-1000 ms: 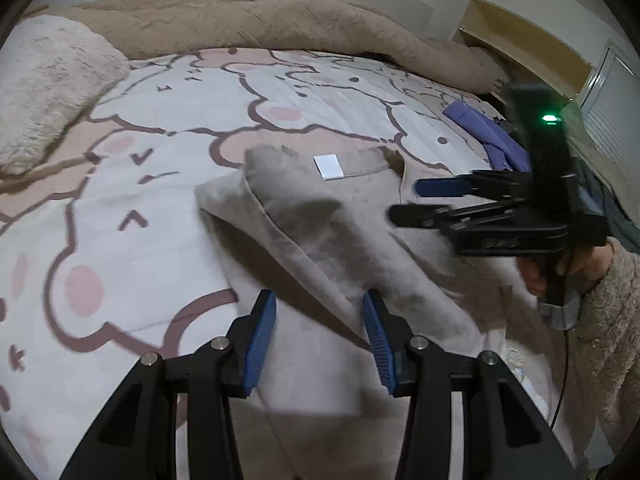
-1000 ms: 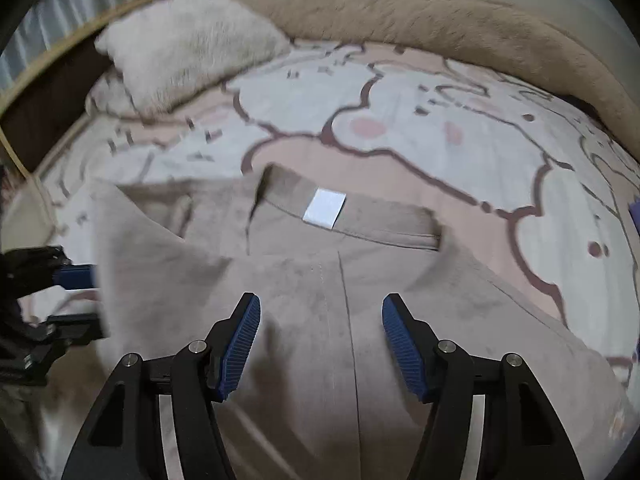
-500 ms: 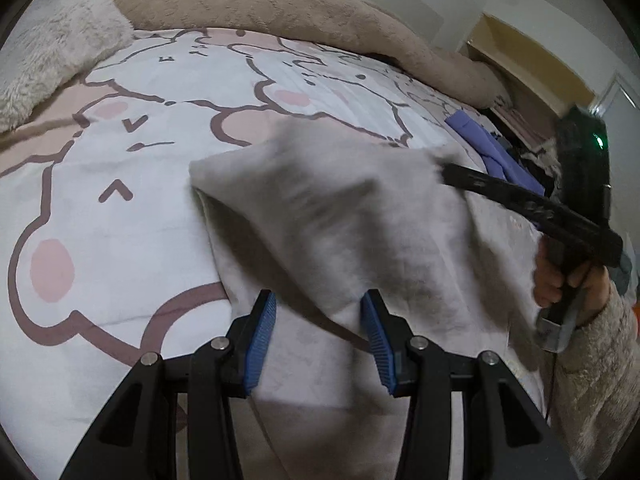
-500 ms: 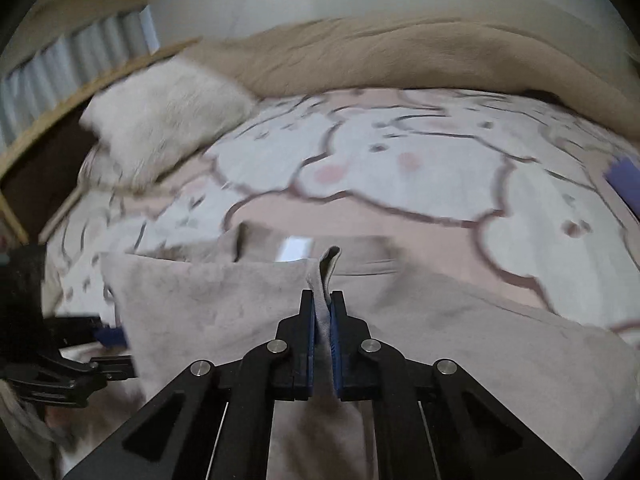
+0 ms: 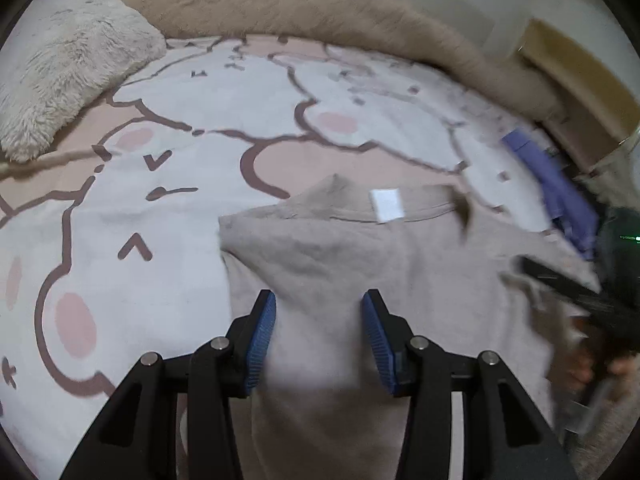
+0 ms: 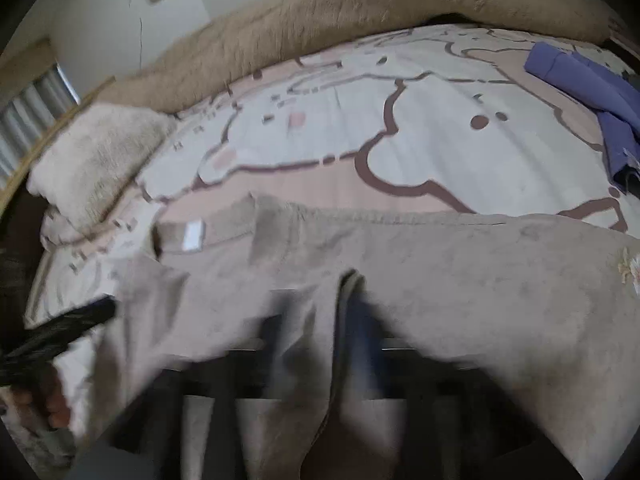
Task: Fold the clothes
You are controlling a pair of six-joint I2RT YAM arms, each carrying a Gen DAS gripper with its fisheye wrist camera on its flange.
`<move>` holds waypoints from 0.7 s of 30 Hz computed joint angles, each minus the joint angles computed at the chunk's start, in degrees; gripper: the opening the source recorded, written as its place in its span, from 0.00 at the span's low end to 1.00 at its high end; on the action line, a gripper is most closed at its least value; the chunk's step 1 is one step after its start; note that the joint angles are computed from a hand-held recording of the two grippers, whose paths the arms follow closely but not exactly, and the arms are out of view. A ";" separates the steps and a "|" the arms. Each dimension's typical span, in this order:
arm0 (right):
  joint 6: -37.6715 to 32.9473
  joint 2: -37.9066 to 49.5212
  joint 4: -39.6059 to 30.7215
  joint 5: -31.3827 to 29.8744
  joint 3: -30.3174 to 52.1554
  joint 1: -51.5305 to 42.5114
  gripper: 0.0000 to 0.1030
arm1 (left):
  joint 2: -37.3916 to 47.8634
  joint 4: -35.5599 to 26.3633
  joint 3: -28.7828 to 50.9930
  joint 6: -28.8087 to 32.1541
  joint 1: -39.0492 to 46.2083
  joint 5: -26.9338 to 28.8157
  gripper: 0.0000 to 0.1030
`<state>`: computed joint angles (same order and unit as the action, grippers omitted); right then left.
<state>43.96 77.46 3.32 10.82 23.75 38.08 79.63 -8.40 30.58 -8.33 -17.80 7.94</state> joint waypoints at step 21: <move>22.70 -14.59 -12.74 14.05 -7.61 36.40 0.08 | 5.51 9.13 -1.75 -5.25 -6.39 -11.92 0.46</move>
<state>66.66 62.88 -9.42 24.88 16.13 74.48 85.15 0.73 28.83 -13.58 -24.19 -3.98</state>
